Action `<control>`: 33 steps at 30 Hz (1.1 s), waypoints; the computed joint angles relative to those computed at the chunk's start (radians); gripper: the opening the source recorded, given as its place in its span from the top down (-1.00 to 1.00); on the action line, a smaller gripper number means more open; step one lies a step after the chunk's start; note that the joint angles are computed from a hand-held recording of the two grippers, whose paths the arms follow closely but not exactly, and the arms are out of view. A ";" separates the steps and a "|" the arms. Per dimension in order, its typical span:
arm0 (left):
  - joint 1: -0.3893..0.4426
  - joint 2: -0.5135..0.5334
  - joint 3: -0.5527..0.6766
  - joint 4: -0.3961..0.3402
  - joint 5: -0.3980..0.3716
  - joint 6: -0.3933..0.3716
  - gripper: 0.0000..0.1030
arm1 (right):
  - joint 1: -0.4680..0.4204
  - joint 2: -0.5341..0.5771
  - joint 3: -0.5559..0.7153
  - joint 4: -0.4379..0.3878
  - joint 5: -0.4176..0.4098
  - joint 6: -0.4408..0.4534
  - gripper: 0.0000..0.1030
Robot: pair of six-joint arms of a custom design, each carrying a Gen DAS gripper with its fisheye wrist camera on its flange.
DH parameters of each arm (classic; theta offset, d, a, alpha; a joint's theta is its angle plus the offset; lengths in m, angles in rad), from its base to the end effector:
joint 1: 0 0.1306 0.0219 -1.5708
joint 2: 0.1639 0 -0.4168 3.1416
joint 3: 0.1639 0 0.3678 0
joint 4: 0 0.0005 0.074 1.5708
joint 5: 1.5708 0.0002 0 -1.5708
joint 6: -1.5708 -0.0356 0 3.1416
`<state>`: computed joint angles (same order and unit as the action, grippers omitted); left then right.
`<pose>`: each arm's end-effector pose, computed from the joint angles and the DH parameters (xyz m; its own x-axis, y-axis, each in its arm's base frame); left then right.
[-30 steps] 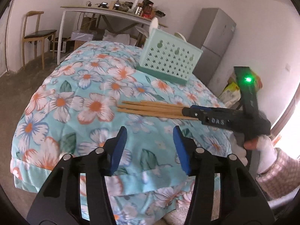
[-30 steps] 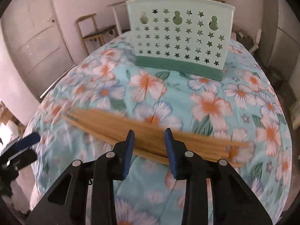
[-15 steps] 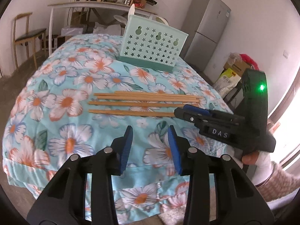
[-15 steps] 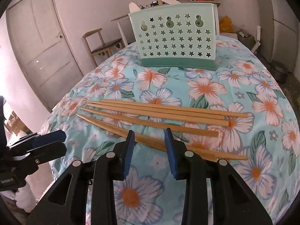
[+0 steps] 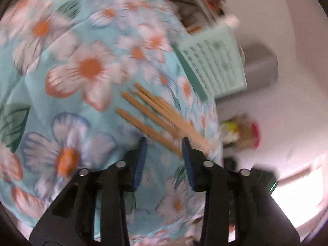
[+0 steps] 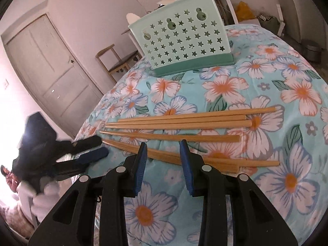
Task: Organize utensils
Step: 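Grasp a wooden chopstick with the left tool while the right tool grasps another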
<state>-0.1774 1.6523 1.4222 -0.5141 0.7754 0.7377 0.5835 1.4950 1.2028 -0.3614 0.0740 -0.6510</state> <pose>0.5411 -0.1228 0.3835 -0.9191 -0.3232 -0.2255 0.0199 0.5333 -0.8457 0.4170 0.2715 0.3731 -0.7069 0.2574 -0.6588 -0.0906 0.8908 0.4453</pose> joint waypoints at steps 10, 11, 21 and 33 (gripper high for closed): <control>0.011 0.023 -0.003 0.042 -0.011 0.263 0.75 | 0.005 -0.009 -0.012 0.003 -0.003 0.002 0.37; 0.011 0.024 0.002 0.027 -0.014 0.269 0.79 | 0.005 -0.011 -0.015 0.006 -0.004 0.000 0.37; 0.044 -0.019 -0.005 0.011 -0.073 0.175 0.82 | 0.002 -0.025 -0.024 0.001 -0.013 -0.026 0.37; 0.070 0.011 0.027 -0.040 -0.040 0.183 0.43 | 0.014 0.001 0.004 -0.050 0.017 -0.006 0.37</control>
